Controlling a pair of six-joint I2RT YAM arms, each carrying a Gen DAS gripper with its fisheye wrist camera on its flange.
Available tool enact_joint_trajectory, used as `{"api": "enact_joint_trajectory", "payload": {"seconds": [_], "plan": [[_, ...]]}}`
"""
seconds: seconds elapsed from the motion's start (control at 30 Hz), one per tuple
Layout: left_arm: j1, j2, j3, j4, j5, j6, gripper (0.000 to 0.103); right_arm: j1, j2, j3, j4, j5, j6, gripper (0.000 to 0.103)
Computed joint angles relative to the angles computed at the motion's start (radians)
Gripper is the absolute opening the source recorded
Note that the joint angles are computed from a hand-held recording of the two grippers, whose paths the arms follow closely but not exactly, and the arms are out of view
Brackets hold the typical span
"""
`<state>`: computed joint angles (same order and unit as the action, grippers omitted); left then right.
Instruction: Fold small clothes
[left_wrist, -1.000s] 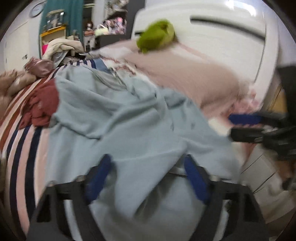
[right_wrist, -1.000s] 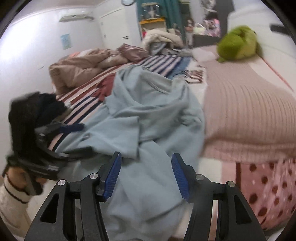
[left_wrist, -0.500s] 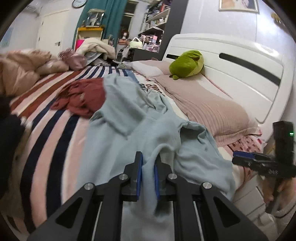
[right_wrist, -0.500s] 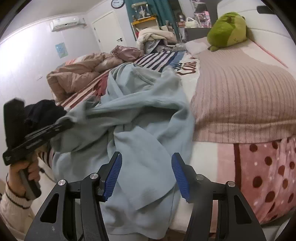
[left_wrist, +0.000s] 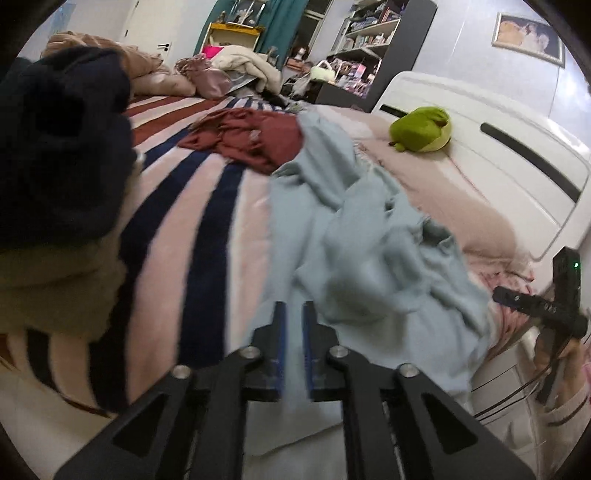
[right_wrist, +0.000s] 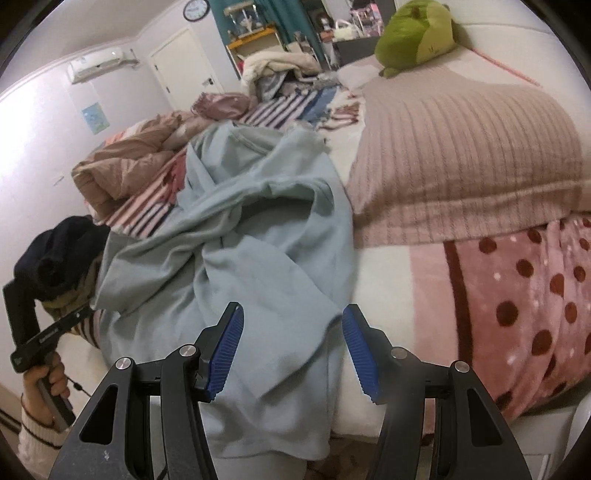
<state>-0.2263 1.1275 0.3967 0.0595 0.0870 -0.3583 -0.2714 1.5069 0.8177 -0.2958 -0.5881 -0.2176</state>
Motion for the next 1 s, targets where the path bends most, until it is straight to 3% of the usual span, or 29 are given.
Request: {"api": "enact_joint_trajectory", "payload": {"seconds": [0.03,0.1,0.13,0.3,0.43,0.57,0.67,0.83,0.87,0.9,0.93,1.0], "plan": [[0.032,-0.003,-0.008,-0.002,0.067,0.019,0.055,-0.004,0.014,0.009,-0.023,-0.005,-0.012,0.052],[0.092,0.039,0.006,-0.02,0.23,0.061,0.081,-0.011,0.058,0.039,-0.097,-0.033,-0.053,0.061],[0.101,0.061,0.008,-0.012,0.254,0.067,0.081,-0.009,0.085,0.056,-0.138,-0.037,-0.077,0.064],[0.034,0.178,0.068,-0.013,0.152,0.059,0.08,-0.005,0.081,0.041,-0.171,-0.016,-0.096,0.067],[-0.016,0.213,0.105,-0.031,0.097,0.044,0.07,-0.011,0.099,0.057,-0.279,-0.01,-0.154,0.067],[0.01,0.207,0.096,-0.033,0.144,0.036,0.07,-0.035,0.139,0.037,-0.315,-0.031,-0.186,0.067],[0.038,0.201,0.095,-0.052,0.219,0.018,0.069,-0.057,0.206,0.03,-0.312,-0.115,-0.227,0.069],[0.045,0.19,0.075,-0.072,0.29,-0.011,0.048,-0.065,0.235,0.034,-0.319,-0.217,-0.275,0.068],[0.049,0.193,0.064,-0.06,0.321,-0.024,0.046,-0.072,0.234,0.03,-0.327,-0.238,-0.3,0.064],[0.049,0.195,0.054,-0.047,0.344,-0.039,0.046,-0.086,0.235,0.03,-0.349,-0.287,-0.344,0.047],[0.046,0.191,0.043,-0.037,0.356,-0.052,0.046,-0.094,0.235,0.03,-0.366,-0.332,-0.376,0.038],[0.034,0.185,0.027,-0.017,0.355,-0.067,0.046,-0.077,0.2,0.002,-0.297,-0.335,-0.316,0.035]]}}
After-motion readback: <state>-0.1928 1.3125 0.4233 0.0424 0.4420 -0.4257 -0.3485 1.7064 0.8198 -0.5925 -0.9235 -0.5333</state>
